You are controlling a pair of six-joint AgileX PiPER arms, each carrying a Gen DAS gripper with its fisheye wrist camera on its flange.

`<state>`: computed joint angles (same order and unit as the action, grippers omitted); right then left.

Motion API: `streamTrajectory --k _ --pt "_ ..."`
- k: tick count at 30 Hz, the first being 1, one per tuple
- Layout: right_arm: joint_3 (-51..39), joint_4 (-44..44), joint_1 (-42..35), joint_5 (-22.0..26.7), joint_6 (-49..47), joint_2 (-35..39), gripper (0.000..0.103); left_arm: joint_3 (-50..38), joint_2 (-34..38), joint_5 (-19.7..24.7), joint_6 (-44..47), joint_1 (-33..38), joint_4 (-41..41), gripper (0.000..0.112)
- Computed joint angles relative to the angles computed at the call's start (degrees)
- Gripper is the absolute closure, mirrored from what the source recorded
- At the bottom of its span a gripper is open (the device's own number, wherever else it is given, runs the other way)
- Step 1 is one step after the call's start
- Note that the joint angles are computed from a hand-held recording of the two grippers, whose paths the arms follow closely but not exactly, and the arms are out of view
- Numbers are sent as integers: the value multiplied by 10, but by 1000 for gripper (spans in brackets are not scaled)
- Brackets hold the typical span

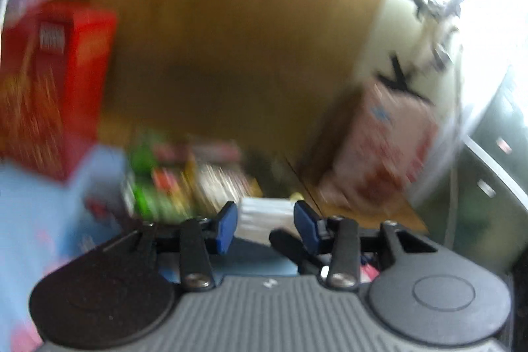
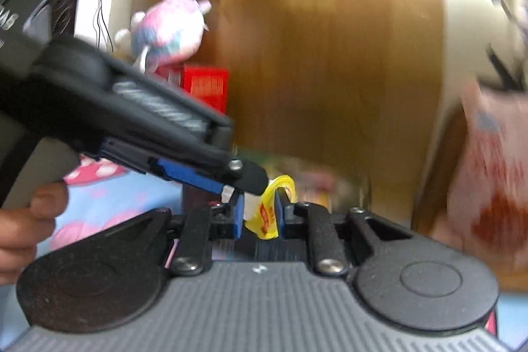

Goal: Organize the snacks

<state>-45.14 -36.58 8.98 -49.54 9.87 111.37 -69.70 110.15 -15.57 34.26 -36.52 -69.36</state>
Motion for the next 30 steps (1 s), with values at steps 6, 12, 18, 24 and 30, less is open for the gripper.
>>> streamTrajectory --k 6,12,18,24,30 --pt "-43 0 29 37 12 25 78 53 -18 7 -133 43 92 71" --pt "33 -155 -53 7 166 13 77 200 -56 -37 -415 34 335 71" --pt "85 -276 -107 -12 270 8 74 310 -71 -79 -601 6 465 71" --pt "83 -217 -58 24 219 8 59 357 -95 -113 -638 -31 497 71" --pt "-30 -435 -89 19 485 54 58 326 -69 -100 -619 -59 489 71"
